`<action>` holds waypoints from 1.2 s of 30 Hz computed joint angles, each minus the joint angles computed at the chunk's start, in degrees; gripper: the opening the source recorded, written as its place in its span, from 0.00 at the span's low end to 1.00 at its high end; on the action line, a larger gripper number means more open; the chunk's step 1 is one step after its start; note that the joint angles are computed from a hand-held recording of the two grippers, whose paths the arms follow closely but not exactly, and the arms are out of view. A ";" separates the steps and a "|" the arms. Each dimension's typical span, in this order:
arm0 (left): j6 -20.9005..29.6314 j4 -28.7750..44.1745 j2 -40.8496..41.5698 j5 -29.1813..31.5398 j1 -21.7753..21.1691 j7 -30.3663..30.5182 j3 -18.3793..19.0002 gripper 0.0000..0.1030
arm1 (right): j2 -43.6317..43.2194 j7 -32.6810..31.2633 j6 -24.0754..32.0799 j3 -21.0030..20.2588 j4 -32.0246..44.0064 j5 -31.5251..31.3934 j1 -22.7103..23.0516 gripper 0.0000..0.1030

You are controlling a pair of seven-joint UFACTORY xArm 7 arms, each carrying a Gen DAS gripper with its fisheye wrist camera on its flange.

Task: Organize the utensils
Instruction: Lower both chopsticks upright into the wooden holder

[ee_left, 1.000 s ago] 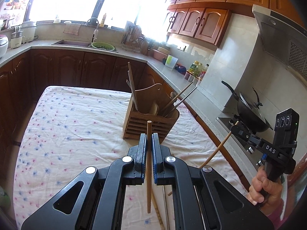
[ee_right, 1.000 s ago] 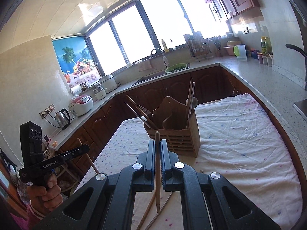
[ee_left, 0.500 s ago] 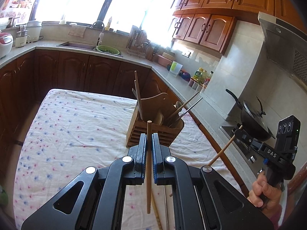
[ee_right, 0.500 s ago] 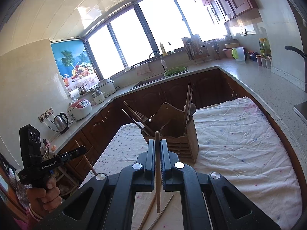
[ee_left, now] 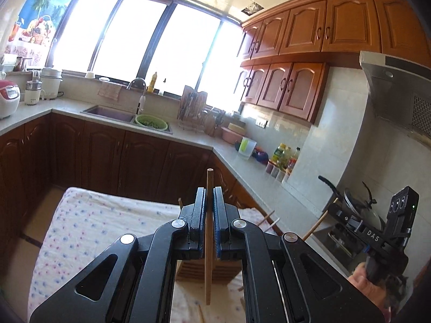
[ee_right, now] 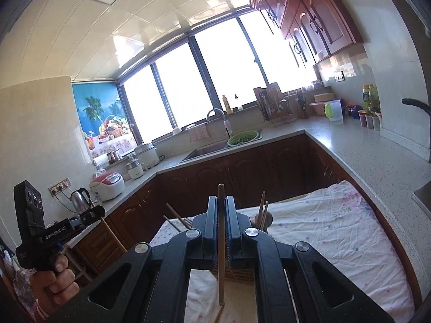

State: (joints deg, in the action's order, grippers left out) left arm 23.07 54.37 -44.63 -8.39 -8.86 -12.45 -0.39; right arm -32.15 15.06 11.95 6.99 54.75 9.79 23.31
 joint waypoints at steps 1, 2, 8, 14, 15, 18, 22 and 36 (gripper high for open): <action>-1.39 1.08 1.37 0.10 0.50 -0.43 -0.30 0.04 | 1.00 0.65 -1.14 0.84 1.01 -0.72 -1.41 0.05; -2.76 2.13 2.75 0.29 0.98 -0.85 -0.66 0.04 | 2.04 1.53 -2.12 1.91 2.09 -1.70 -3.11 0.05; -11.36 4.86 9.61 4.51 7.09 -5.29 -5.27 0.04 | 7.19 7.51 -6.52 7.97 6.61 -8.85 -12.40 0.05; -17.23 1.51 12.82 7.43 10.23 -10.13 -7.69 0.04 | 9.84 13.45 -9.41 12.19 5.75 -14.95 -17.78 0.05; -17.99 0.61 12.95 7.94 10.85 -10.88 -8.22 0.04 | 9.96 14.16 -10.03 12.51 5.13 -15.60 -18.11 0.05; -22.14 -2.66 11.94 10.34 16.23 -14.57 -12.09 0.05 | 9.67 17.30 -12.18 15.38 3.01 -18.03 -21.58 0.05; -24.09 -4.25 11.32 11.32 16.21 -15.02 -11.74 0.05 | 10.00 19.45 -13.19 16.82 0.74 -19.32 -22.94 0.05; -24.24 -6.00 13.93 11.12 13.72 -16.00 -10.02 0.04 | 10.48 24.06 -13.06 19.41 -0.51 -22.53 -25.27 0.05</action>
State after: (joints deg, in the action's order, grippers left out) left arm -1.17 48.37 -30.70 2.73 4.86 -28.45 -10.41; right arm -21.68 39.12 -1.12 26.40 54.24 -12.74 -1.96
